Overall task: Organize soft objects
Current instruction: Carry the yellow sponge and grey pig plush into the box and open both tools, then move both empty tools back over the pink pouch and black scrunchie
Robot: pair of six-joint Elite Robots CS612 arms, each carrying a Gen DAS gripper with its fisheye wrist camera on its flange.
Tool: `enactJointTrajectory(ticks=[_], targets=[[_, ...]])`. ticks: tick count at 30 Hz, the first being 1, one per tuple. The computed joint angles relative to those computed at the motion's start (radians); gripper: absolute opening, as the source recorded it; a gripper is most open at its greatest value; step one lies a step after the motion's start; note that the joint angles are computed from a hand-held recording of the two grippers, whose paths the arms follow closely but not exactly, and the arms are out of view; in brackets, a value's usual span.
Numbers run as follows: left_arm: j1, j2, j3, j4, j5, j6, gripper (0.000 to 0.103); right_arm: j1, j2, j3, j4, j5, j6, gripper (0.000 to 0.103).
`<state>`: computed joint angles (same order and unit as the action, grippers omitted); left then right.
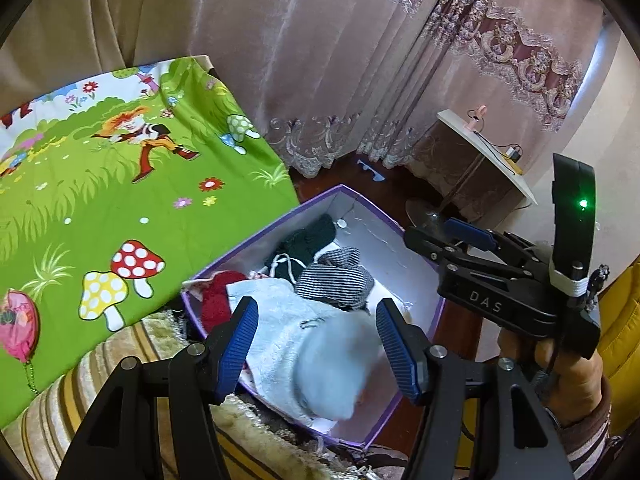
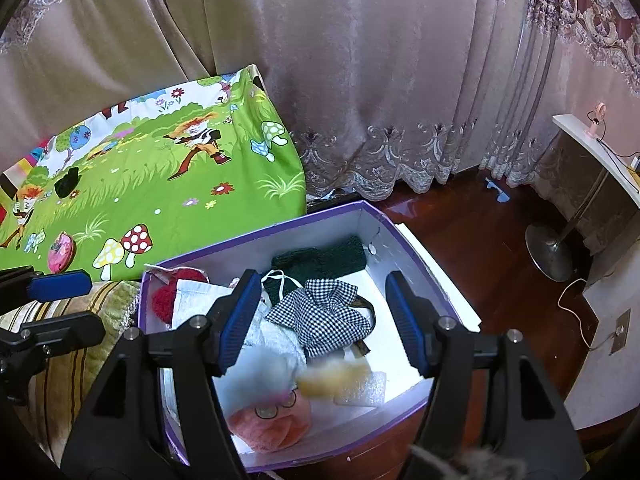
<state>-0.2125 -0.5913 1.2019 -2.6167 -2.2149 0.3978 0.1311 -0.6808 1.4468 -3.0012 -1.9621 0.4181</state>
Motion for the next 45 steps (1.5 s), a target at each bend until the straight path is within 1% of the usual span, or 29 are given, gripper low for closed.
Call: enactJointTrajectory(ticks=[4, 5, 7, 8, 10, 11, 13, 15, 17, 19, 21, 23, 25, 27, 29, 31, 33, 34, 36, 38, 39, 42, 45], targets=[[0.001, -0.005, 0.018, -0.082, 0.05, -0.002, 0.062, 0.005, 0.005, -0.012, 0.013, -0.007, -0.013, 0.068], [0.001, -0.005, 0.019, -0.092, 0.057, -0.005, 0.064, 0.006, 0.007, -0.016, 0.016, -0.004, -0.015, 0.068], [0.002, -0.007, 0.024, -0.135, 0.091, -0.019, 0.072, 0.004, 0.007, -0.016, 0.008, 0.014, -0.014, 0.069], [0.004, -0.007, 0.025, -0.146, 0.098, -0.023, 0.073, 0.004, 0.008, -0.018, 0.007, 0.021, -0.014, 0.069], [0.005, -0.007, 0.027, -0.175, 0.135, -0.046, 0.074, 0.006, 0.011, -0.025, 0.009, 0.022, -0.019, 0.073], [0.004, -0.009, 0.03, -0.194, 0.175, -0.06, 0.074, 0.008, 0.013, -0.028, 0.007, 0.025, -0.022, 0.074], [0.007, -0.007, 0.026, -0.207, 0.201, -0.068, 0.076, 0.01, 0.016, -0.036, 0.005, 0.035, -0.024, 0.079], [0.017, -0.001, 0.02, -0.228, 0.202, -0.101, 0.081, 0.013, 0.02, -0.046, 0.005, 0.049, -0.032, 0.081], [0.026, 0.006, 0.019, -0.269, 0.205, -0.126, 0.082, 0.017, 0.025, -0.056, 0.001, 0.058, -0.04, 0.083], [0.039, 0.017, 0.011, -0.313, 0.209, -0.134, 0.082, 0.024, 0.033, -0.07, -0.005, 0.051, -0.045, 0.088], [0.05, 0.026, -0.003, -0.311, 0.218, -0.148, 0.082, 0.038, 0.044, -0.095, 0.008, 0.002, -0.045, 0.091], [0.065, 0.038, -0.02, -0.318, 0.213, -0.176, 0.082, 0.049, 0.056, -0.112, -0.014, -0.03, -0.075, 0.093], [0.083, 0.048, -0.035, -0.322, 0.21, -0.202, 0.082, 0.056, 0.066, -0.125, -0.038, -0.035, -0.107, 0.095], [0.105, 0.062, -0.062, -0.303, 0.195, -0.227, 0.082, 0.061, 0.077, -0.146, -0.036, -0.032, -0.118, 0.095], [0.119, 0.07, -0.076, -0.3, 0.186, -0.247, 0.082, 0.064, 0.088, -0.163, -0.049, -0.013, -0.126, 0.095], [0.128, 0.073, -0.082, -0.298, 0.225, -0.245, 0.082, 0.066, 0.097, -0.182, -0.046, 0.023, -0.141, 0.095], [0.136, 0.077, -0.092, -0.284, 0.262, -0.244, 0.082, 0.067, 0.109, -0.208, -0.035, 0.077, -0.156, 0.095], [0.139, 0.08, -0.098, -0.275, 0.268, -0.247, 0.082, 0.067, 0.112, -0.214, -0.031, 0.097, -0.16, 0.096], [0.148, 0.086, -0.113, -0.25, 0.284, -0.264, 0.082, 0.067, 0.122, -0.244, 0.011, 0.169, -0.161, 0.096], [0.156, 0.094, -0.127, -0.235, 0.287, -0.281, 0.082, 0.065, 0.132, -0.267, 0.027, 0.233, -0.161, 0.096], [0.16, 0.097, -0.134, -0.226, 0.291, -0.291, 0.082, 0.067, 0.137, -0.28, 0.034, 0.253, -0.167, 0.096], [0.169, 0.107, -0.152, -0.214, 0.3, -0.316, 0.082, 0.08, 0.16, -0.331, 0.063, 0.281, -0.205, 0.096], [0.18, 0.118, -0.175, -0.201, 0.304, -0.341, 0.082, 0.091, 0.188, -0.397, 0.119, 0.318, -0.226, 0.096]])
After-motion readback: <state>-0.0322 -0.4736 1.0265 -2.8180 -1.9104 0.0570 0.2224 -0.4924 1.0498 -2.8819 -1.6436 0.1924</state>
